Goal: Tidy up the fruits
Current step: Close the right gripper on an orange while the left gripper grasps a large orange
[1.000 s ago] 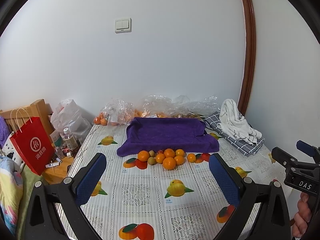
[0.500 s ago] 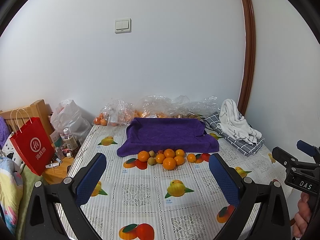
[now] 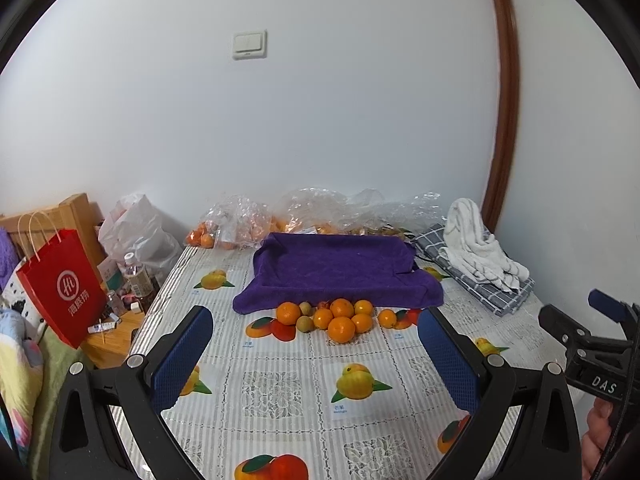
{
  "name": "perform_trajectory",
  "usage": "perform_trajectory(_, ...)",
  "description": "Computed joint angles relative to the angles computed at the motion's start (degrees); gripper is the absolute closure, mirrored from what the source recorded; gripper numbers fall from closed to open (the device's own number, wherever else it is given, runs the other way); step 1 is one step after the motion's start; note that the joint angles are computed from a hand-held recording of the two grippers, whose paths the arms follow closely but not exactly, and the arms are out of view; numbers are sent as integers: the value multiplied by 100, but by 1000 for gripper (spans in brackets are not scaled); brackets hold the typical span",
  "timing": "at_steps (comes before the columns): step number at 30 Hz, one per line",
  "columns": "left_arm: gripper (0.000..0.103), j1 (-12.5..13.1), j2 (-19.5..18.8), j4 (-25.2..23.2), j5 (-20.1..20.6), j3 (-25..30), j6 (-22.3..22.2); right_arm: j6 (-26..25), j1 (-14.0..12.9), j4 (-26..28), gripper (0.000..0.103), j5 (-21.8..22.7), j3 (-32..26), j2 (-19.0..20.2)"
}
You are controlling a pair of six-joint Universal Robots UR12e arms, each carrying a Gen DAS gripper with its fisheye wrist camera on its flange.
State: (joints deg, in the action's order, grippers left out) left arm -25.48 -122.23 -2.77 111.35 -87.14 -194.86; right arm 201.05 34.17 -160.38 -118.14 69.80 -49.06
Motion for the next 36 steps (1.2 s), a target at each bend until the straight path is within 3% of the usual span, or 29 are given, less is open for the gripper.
perform_trajectory(8, 0, 174, -197, -228, -186, 187, -120, 22, -113, 222, 3, 191, -269, 259)
perform_trajectory(14, 0, 345, -445, -508, -209, 411, -162, 52, -240, 694, 7, 662, -726, 613)
perform_trajectory(17, 0, 460, -554, -807, -341, 523, -126, 17, -307, 954, 18, 941, -1010, 843)
perform_trajectory(25, 2, 719, -885, -1627, -596, 831, -129, -40, -438, 1813, 32, 1560, -2081, 1617)
perform_trajectory(29, 8, 793, -1029, -1904, -507, 931, -231, -139, -460, 2132, 41, 1784, -2698, 2007)
perform_trajectory(32, 14, 877, -1041, -1785, -746, 840, -363, -253, -481, 2412, 47, 1957, -3233, 2313)
perform_trajectory(36, 16, 981, -1037, -1655, -1146, 741, -465, -263, -531, 2651, 49, 2214, -3626, 2547)
